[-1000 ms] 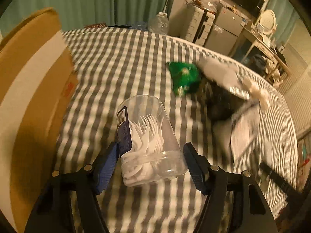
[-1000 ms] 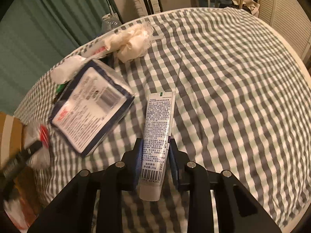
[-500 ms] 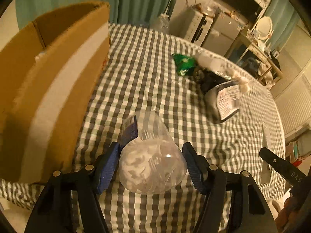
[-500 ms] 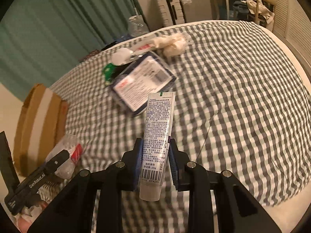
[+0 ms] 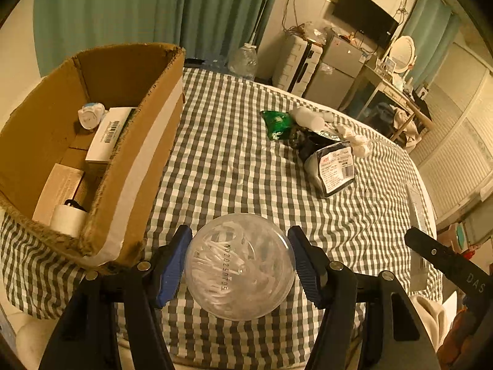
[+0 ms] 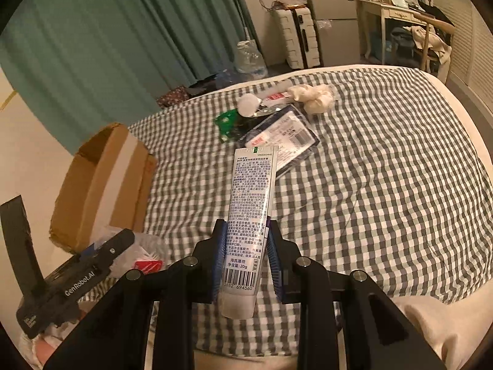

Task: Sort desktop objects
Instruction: 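Carry the fork jar and toothpaste tube over the cardboard box and release both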

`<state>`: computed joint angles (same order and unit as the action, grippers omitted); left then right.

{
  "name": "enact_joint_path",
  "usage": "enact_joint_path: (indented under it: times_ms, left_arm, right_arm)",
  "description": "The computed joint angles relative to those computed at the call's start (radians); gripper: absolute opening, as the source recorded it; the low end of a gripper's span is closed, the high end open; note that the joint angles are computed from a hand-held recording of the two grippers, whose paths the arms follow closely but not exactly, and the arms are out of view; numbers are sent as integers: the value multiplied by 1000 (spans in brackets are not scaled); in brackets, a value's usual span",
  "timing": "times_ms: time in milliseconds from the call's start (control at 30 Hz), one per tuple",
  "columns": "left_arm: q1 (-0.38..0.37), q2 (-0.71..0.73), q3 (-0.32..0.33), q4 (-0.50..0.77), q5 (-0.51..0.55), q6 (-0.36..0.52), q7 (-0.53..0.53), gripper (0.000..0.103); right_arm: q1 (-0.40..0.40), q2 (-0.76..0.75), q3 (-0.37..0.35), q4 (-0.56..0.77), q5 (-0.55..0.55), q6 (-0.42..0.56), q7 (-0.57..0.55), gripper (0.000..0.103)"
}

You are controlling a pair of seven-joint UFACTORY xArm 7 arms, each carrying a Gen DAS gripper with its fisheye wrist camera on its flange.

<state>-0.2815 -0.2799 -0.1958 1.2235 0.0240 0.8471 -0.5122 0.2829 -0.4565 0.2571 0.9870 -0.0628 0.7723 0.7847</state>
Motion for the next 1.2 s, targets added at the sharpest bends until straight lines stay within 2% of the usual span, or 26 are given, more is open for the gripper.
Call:
enact_joint_path:
  times_ms: [367, 633, 767, 933, 1100, 1200]
  left_arm:
    - [24, -1, -4, 107, 66, 19, 4, 66]
    - [57, 35, 35, 230, 81, 41, 85, 66]
    - [90, 28, 75, 257, 49, 51, 122, 66]
    - [157, 34, 128, 275, 39, 63, 169, 66]
    - [224, 50, 160, 256, 57, 59, 196, 66]
    - [245, 67, 184, 227, 22, 33, 233, 66]
  right_arm:
    - [17, 33, 16, 77, -1, 1, -10, 26]
    - [57, 178, 24, 267, -5, 13, -61, 26]
    - [90, 313, 46, 435, -65, 41, -80, 26]
    - [177, 522, 27, 685, -41, 54, -140, 25]
    - [278, 773, -2, 996, -36, 126, -191, 26]
    - [332, 931, -29, 1197, -20, 182, -216, 26]
